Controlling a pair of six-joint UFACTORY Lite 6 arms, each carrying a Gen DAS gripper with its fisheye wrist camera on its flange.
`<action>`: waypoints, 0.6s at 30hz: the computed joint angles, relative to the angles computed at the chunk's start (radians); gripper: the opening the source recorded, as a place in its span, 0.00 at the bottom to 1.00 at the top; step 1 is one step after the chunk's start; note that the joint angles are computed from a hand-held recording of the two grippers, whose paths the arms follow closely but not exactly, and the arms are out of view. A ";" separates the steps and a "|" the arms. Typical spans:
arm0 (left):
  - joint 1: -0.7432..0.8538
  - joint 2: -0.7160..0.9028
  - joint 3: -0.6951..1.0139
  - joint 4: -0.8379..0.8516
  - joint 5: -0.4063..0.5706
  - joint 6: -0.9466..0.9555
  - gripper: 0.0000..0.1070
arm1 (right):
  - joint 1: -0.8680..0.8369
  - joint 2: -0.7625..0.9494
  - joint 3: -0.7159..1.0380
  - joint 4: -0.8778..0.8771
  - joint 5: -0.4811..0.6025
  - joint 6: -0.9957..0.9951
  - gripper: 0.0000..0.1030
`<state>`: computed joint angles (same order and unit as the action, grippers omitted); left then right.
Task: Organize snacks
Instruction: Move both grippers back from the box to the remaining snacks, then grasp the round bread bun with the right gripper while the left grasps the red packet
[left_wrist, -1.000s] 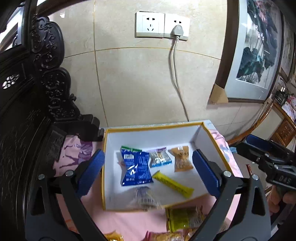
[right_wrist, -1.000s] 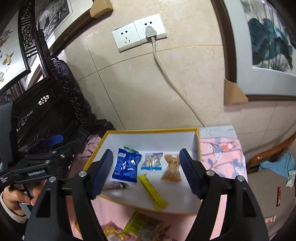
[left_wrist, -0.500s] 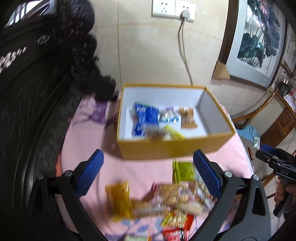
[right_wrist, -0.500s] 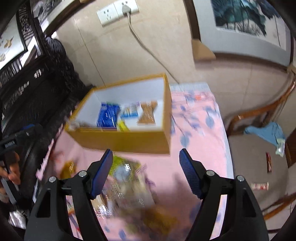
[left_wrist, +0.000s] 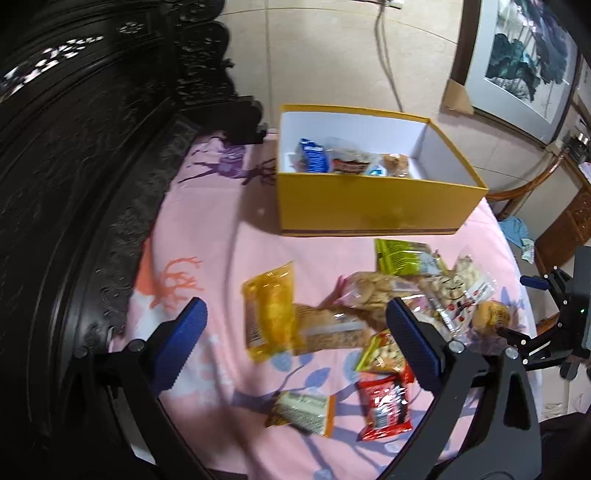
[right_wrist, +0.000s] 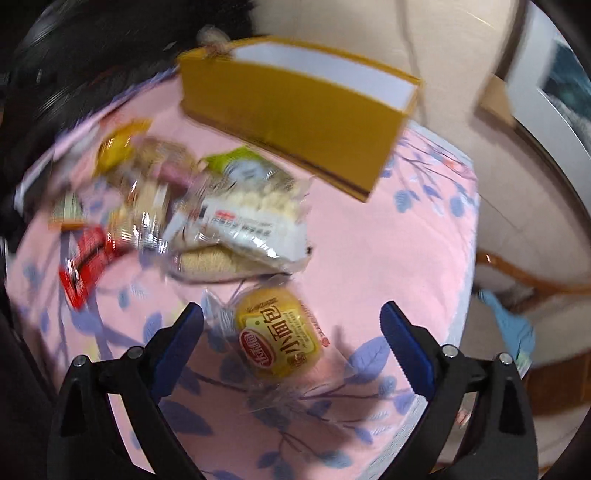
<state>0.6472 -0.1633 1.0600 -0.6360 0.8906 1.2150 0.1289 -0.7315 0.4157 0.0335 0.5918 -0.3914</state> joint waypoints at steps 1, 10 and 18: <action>0.013 0.005 0.005 0.000 -0.001 0.002 0.93 | 0.005 0.036 -0.002 -0.015 -0.022 -0.018 0.94; 0.121 0.052 0.028 0.025 -0.005 0.015 0.93 | -0.087 0.224 0.018 0.199 -0.065 -0.327 0.76; 0.097 0.033 -0.078 0.110 -0.011 0.048 0.93 | -0.174 0.140 0.015 0.318 0.088 -0.318 0.50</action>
<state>0.7442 -0.1307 0.9823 -0.5256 0.8797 1.2629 -0.0446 -0.5918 0.4309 0.3517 0.6797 -0.7094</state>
